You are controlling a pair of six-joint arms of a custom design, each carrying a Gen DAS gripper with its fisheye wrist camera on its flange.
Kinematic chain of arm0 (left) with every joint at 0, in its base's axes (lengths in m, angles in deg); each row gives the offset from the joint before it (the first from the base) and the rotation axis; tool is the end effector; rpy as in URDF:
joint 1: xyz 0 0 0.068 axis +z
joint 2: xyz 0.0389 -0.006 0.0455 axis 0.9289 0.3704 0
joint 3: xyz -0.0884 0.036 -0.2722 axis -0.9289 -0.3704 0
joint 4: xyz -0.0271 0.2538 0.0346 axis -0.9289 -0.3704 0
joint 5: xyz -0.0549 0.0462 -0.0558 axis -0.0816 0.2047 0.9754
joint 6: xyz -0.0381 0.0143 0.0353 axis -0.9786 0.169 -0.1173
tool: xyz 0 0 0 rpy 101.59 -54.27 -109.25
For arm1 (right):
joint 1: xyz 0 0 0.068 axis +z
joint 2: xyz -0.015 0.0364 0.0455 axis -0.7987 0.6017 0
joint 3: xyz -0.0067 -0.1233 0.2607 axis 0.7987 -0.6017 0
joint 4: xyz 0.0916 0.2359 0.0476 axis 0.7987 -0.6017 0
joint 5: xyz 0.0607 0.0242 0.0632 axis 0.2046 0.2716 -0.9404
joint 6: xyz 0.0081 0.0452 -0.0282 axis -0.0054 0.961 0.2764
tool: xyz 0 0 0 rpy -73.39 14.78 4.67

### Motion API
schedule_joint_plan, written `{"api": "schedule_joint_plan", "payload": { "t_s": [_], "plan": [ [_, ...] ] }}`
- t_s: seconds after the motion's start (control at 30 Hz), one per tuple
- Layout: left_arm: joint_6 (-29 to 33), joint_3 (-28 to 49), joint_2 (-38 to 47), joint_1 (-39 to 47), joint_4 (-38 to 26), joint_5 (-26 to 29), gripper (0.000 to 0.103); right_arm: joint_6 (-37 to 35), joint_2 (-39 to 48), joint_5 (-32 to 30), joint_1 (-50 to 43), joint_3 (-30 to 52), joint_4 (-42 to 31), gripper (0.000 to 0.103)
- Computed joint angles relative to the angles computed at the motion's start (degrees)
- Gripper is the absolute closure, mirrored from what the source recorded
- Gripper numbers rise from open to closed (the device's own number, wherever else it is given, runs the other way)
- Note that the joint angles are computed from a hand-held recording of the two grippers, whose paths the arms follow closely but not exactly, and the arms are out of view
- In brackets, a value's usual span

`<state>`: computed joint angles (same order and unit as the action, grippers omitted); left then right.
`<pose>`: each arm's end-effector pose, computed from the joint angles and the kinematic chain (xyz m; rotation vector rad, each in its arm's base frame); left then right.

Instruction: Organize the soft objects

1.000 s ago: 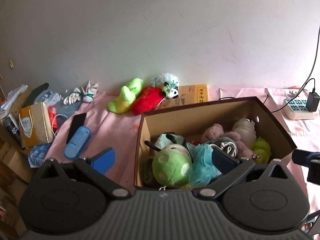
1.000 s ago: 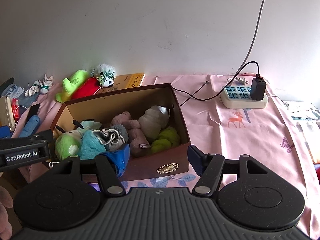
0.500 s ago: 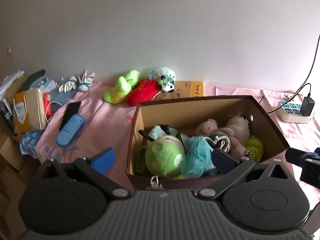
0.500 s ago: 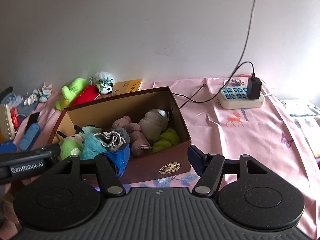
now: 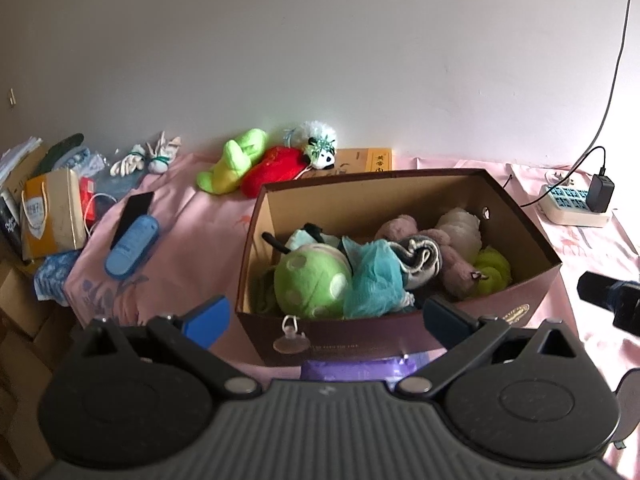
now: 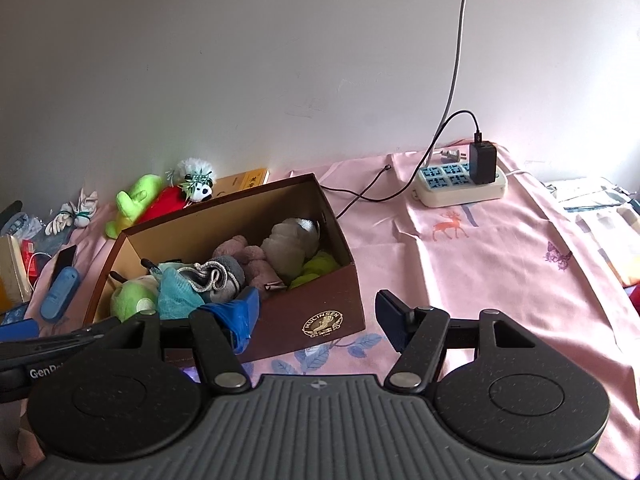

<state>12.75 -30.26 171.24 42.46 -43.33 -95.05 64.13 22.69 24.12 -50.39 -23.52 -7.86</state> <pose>0.3000 -0.1210 0.1896 -0.4058 2.2285 0.2787 0.3183 0.0216 0.1895 -0.1380 2.1609 0.2581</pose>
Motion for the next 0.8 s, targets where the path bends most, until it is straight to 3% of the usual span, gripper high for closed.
{"api": "schedule_joint_plan", "payload": {
  "t_s": [0.8],
  "plan": [
    [-5.9,-5.3,-3.3,-3.3,-2.4,0.5,0.000,-3.0,-4.1,0.2,1.2,-7.2,2.6,0.053]
  ]
}}
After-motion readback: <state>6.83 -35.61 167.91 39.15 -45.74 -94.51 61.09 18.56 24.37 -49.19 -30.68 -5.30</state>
